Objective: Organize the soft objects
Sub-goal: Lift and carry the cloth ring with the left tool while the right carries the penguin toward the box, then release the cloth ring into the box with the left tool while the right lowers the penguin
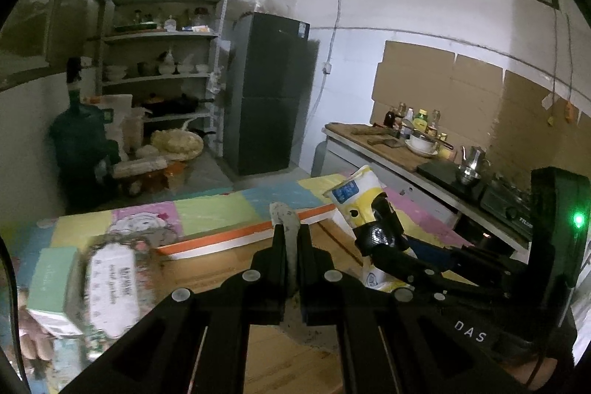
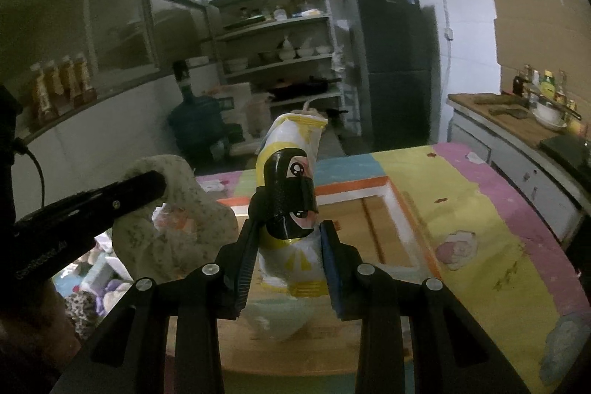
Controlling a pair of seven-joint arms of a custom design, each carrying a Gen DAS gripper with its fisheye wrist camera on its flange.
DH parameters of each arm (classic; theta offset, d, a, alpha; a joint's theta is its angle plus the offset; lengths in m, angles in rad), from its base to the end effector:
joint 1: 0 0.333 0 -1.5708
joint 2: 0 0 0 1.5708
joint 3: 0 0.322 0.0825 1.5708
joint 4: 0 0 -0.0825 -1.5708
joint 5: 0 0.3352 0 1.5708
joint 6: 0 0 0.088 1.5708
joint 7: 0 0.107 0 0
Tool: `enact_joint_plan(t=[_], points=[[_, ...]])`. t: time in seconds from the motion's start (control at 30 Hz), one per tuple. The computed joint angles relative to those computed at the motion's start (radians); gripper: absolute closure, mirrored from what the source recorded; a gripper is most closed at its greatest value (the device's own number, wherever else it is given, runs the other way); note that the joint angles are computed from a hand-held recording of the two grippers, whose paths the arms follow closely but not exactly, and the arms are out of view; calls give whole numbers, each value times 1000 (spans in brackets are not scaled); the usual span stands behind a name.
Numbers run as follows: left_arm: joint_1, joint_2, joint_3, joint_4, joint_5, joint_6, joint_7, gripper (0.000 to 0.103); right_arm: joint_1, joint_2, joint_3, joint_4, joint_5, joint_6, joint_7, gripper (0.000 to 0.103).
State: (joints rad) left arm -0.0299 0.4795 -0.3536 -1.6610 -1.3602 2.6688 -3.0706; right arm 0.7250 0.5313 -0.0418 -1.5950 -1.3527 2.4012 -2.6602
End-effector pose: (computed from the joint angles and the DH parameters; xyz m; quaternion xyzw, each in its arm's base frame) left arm 0.6388 -0.1856 0.4128 -0.3181 0.7943 -0.5065 0.1065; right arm 0.5281 0.4273 0.3882 -0.4782 0.7217 -0.3515 0.3562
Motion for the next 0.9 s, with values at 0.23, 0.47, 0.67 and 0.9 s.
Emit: enact_joint_plan(t=[0.23,0.47,0.67,0.9], points=[[-39,45,-3,58,94,-3,-109,98,-28,-52,4,-91,-21,-1,55,68],[-84,114,-8,141,245,-1,-271,98,-71,-74,21,-147,-27,17,91,68],[-112,173,-11,205,370,-3,-399,98,-97,-79,24,-176,-34,42,115,68],[-155,247,9,289,525,-17,-562,98,-118,-72,25,-185,-25,66,112,68]])
